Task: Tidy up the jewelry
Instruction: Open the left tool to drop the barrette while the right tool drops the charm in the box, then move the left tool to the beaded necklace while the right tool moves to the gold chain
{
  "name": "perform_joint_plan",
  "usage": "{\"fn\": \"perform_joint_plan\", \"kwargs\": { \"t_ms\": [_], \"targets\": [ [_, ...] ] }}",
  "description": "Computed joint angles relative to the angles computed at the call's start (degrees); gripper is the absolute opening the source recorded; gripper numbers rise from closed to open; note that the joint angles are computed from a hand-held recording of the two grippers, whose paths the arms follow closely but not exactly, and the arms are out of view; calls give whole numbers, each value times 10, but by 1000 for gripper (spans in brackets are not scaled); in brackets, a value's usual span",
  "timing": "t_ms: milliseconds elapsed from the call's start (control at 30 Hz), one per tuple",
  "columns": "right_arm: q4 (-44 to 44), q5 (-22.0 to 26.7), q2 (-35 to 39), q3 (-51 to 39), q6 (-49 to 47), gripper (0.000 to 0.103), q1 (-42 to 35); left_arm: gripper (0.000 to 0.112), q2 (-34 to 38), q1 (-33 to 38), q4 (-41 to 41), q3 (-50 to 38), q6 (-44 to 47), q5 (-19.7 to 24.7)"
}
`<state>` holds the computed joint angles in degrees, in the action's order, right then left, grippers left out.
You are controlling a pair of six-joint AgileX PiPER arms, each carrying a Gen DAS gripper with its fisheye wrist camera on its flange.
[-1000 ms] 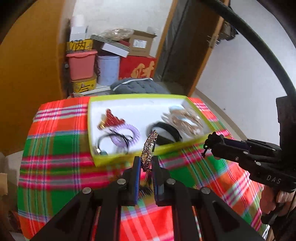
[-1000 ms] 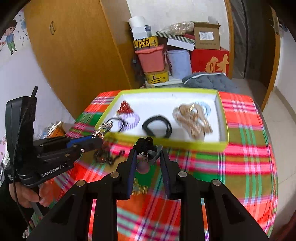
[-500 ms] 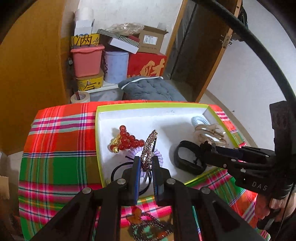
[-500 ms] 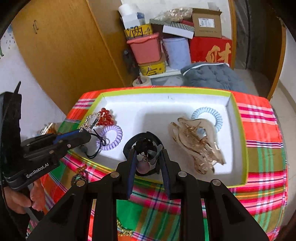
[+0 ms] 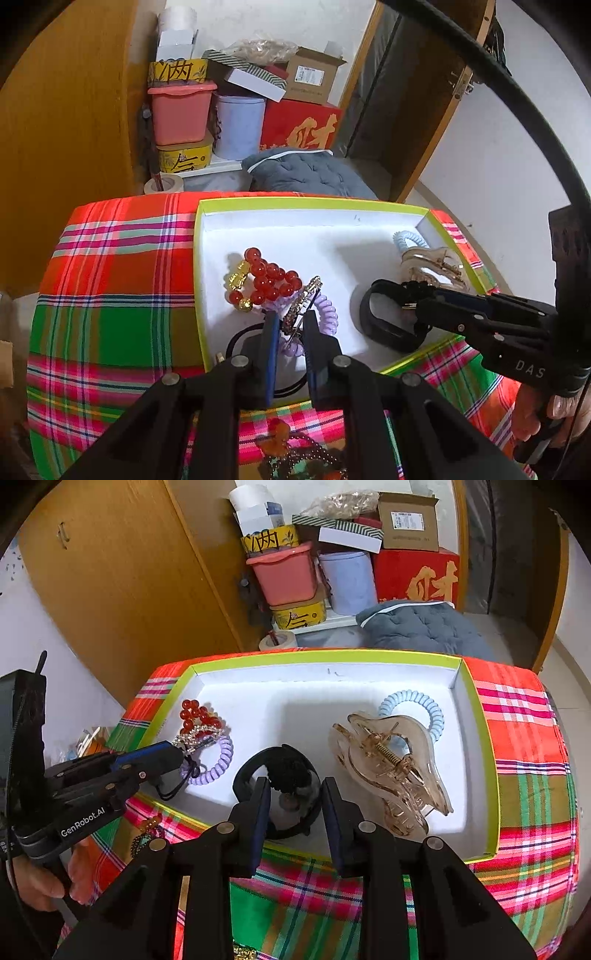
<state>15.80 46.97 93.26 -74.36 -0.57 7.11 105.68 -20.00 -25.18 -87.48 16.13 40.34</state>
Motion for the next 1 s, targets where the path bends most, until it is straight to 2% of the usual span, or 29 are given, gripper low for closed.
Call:
{"fn": "perform_joint_plan", "kwargs": {
  "t_ms": [300, 767, 900, 1000],
  "targets": [
    [-2, 0, -43, 22, 15, 29, 3, 15, -57, 9, -20, 53, 7, -6],
    [-29, 25, -196, 130, 59, 30, 41, 15, -208, 16, -33, 211, 35, -6],
    [-33, 28, -229, 164, 73, 40, 61, 15, -239, 11, -20, 252, 31, -12],
    [-32, 27, -237, 181, 76, 40, 68, 25, -240, 17, -26, 264, 38, -12]
  ]
}}
